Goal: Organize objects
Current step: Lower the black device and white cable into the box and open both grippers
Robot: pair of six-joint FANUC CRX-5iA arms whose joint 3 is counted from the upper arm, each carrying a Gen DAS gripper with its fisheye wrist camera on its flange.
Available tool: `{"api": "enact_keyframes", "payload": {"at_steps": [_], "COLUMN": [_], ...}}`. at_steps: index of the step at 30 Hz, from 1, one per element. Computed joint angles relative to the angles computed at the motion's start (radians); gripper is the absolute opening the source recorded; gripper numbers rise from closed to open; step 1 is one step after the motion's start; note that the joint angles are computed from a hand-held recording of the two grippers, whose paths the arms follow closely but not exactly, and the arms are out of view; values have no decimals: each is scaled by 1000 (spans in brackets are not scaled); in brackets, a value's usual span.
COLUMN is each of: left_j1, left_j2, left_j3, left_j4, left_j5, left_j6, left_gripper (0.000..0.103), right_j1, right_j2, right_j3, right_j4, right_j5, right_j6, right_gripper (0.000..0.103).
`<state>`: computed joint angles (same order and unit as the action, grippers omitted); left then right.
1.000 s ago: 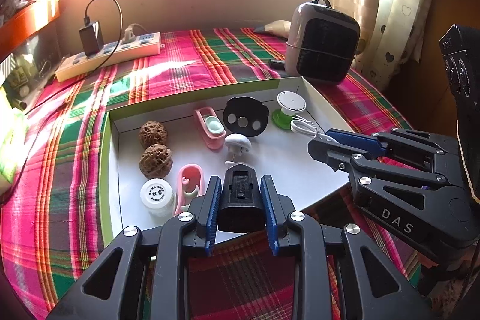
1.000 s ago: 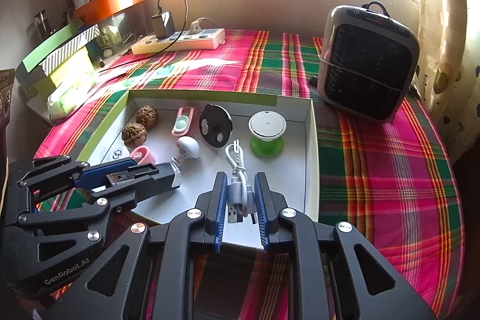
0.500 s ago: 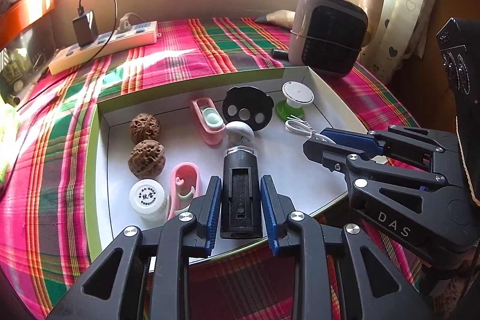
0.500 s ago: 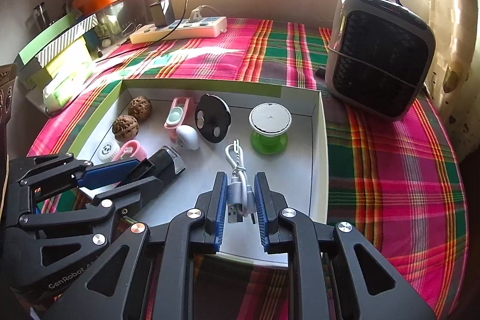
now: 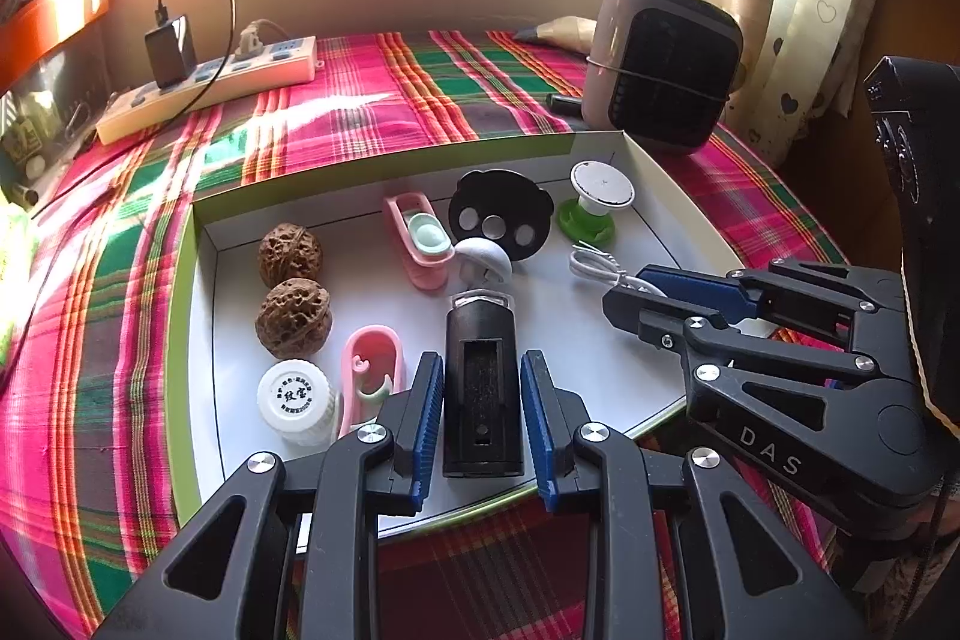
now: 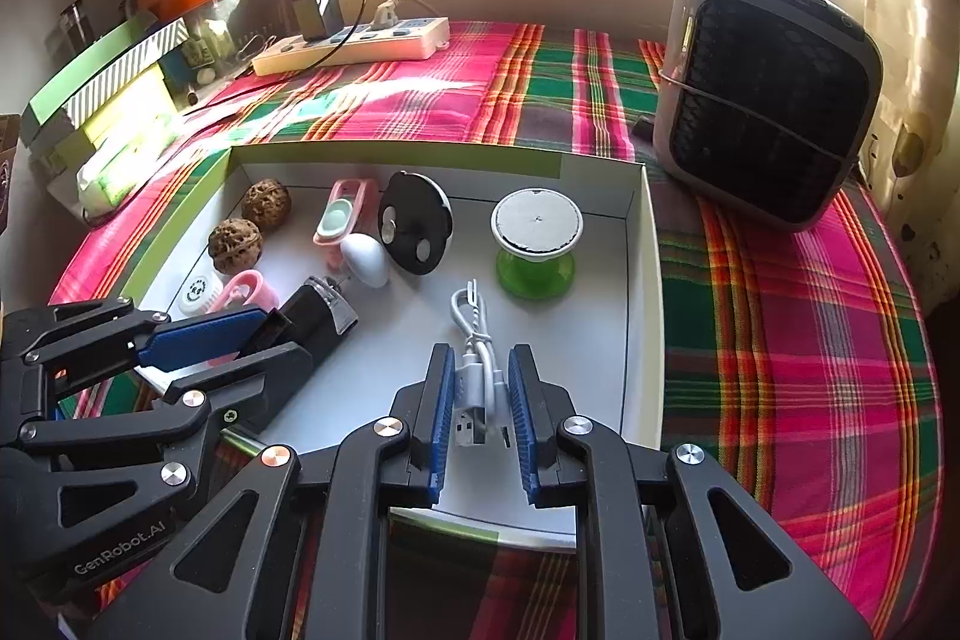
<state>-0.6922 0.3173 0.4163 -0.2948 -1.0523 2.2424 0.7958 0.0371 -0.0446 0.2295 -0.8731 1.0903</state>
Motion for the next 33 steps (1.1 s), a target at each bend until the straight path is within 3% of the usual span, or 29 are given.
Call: {"api": "enact_keyframes", "payload": {"at_steps": [18,25,29,33], "left_j1": [2,-3,-7,-12], "left_j2": [-2,1,6,10], "left_j3": [-3,4,16,26], "left_j4": [2,-12,-19,-30], "left_j5": [-1,-19,-34,-49], "left_j6": [1,15,21,28], "left_gripper": [25,27,28,30], "right_j1": [6,11,12,13], "right_j2": [2,2,-3,-5], "right_j3": [-7,-12,-17,-19], "right_j4": [26,39,45,45], "right_j5": [-1,-3,1,2], "right_j6": [-25,-40,-47,-48], "right_gripper": [20,26,35,35]}}
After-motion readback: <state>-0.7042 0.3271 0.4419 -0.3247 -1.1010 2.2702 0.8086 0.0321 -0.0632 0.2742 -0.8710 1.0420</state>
